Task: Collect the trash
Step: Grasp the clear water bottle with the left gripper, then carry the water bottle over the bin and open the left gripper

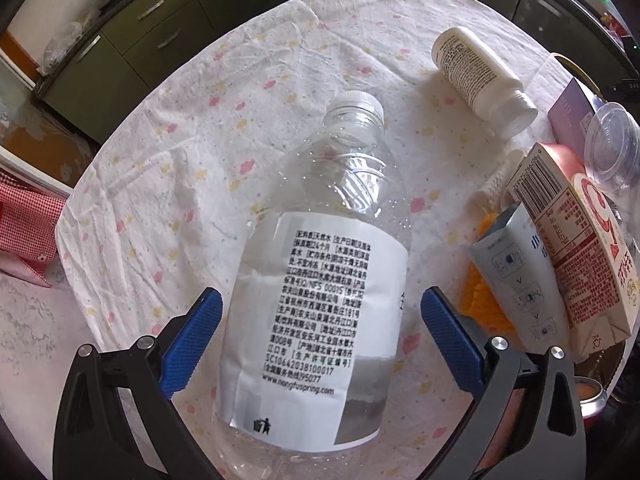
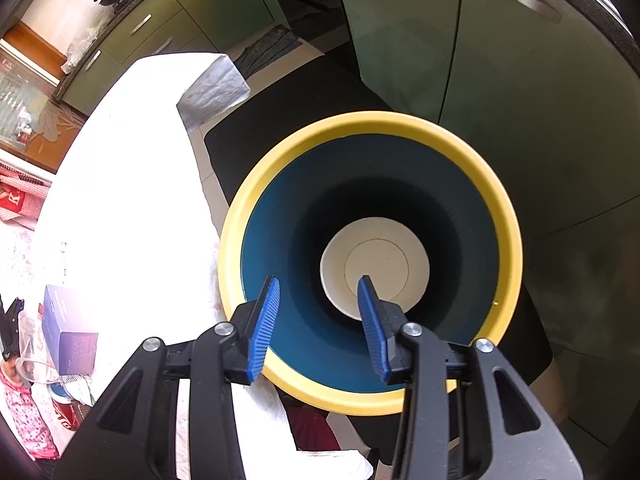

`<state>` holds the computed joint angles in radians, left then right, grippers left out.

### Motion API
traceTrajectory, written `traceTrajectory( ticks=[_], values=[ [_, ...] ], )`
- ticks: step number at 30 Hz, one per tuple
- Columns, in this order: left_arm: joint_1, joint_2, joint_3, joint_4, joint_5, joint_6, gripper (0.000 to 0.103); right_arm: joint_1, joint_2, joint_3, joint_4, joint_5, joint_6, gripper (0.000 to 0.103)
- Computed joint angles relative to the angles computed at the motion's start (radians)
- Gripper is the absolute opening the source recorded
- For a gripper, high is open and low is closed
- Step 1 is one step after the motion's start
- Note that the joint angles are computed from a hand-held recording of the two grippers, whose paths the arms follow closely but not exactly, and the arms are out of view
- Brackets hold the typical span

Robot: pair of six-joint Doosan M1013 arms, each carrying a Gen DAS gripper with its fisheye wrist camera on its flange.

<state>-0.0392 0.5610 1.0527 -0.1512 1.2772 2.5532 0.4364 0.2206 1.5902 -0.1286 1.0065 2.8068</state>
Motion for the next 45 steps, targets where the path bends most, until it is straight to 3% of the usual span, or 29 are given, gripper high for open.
traceTrajectory(
  ticks=[1, 3, 6, 18, 24, 30, 37, 45],
  values=[
    [-0.002, 0.002, -0.002, 0.004, 0.002, -0.007, 0.086, 0.0, 0.003, -0.002, 0.004, -0.003, -0.005, 0.039],
    [0.0, 0.014, -0.019, -0.006, 0.027, -0.024, 0.081, 0.003, -0.004, 0.005, 0.008, -0.004, -0.01, 0.04],
    [0.006, 0.035, -0.055, -0.039, 0.084, -0.036, 0.063, 0.0, 0.007, -0.003, 0.015, -0.011, -0.02, 0.04],
    [0.015, -0.012, -0.049, -0.074, 0.021, -0.055, 0.059, 0.008, 0.005, 0.005, -0.005, -0.037, -0.005, 0.04],
    [0.005, -0.081, -0.014, -0.123, -0.01, -0.04, 0.059, 0.023, -0.019, 0.031, -0.033, -0.056, 0.026, 0.04],
    [-0.032, -0.147, 0.01, -0.201, 0.051, 0.002, 0.059, 0.045, -0.056, 0.064, -0.106, -0.053, 0.093, 0.04],
    [-0.165, -0.188, 0.036, -0.258, 0.197, 0.081, 0.059, 0.077, -0.128, 0.129, -0.192, -0.035, 0.194, 0.04],
    [-0.386, -0.164, 0.077, -0.164, 0.285, 0.066, 0.06, 0.112, -0.21, 0.211, -0.241, -0.023, 0.276, 0.041]
  ],
)
